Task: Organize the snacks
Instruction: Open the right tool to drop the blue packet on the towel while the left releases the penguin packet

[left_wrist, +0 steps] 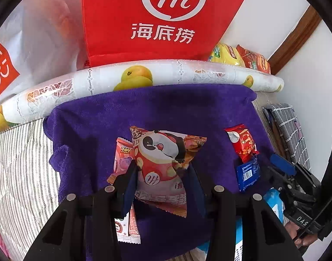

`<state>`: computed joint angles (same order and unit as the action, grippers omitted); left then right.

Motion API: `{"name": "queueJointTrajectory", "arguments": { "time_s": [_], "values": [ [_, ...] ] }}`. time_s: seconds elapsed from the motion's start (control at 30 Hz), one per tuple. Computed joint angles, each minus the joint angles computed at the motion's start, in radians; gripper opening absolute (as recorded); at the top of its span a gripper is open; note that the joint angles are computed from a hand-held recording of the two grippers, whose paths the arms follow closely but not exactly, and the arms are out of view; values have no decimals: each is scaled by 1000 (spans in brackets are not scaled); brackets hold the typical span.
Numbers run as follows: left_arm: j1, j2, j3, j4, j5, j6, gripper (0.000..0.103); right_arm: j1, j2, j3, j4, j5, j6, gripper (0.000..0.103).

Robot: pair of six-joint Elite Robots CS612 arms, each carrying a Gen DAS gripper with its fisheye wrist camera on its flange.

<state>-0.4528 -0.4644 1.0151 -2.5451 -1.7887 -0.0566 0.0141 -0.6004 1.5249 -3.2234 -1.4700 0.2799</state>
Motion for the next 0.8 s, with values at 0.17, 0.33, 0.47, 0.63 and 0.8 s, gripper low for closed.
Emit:
{"name": "queueJointTrajectory", "arguments": {
  "time_s": [0.17,0.33,0.47,0.63,0.8],
  "values": [
    [3,5,-9,11,-16,-8,44,4,0,-3,12,-1,-10,58],
    [12,8,-23,37,-62,-11,45,6,-8,4,6,-6,-13,58],
    [13,-4,-11,31,-60,-6,49,11,-20,19,-7,-12,-13,58],
    [11,-30,24,-2,-66,10,54,18,-43,50,-17,-25,-16,58],
    [3,-65,68,-43,-40,24,54,25,-77,100,-36,-40,-11,58]
  ]
}}
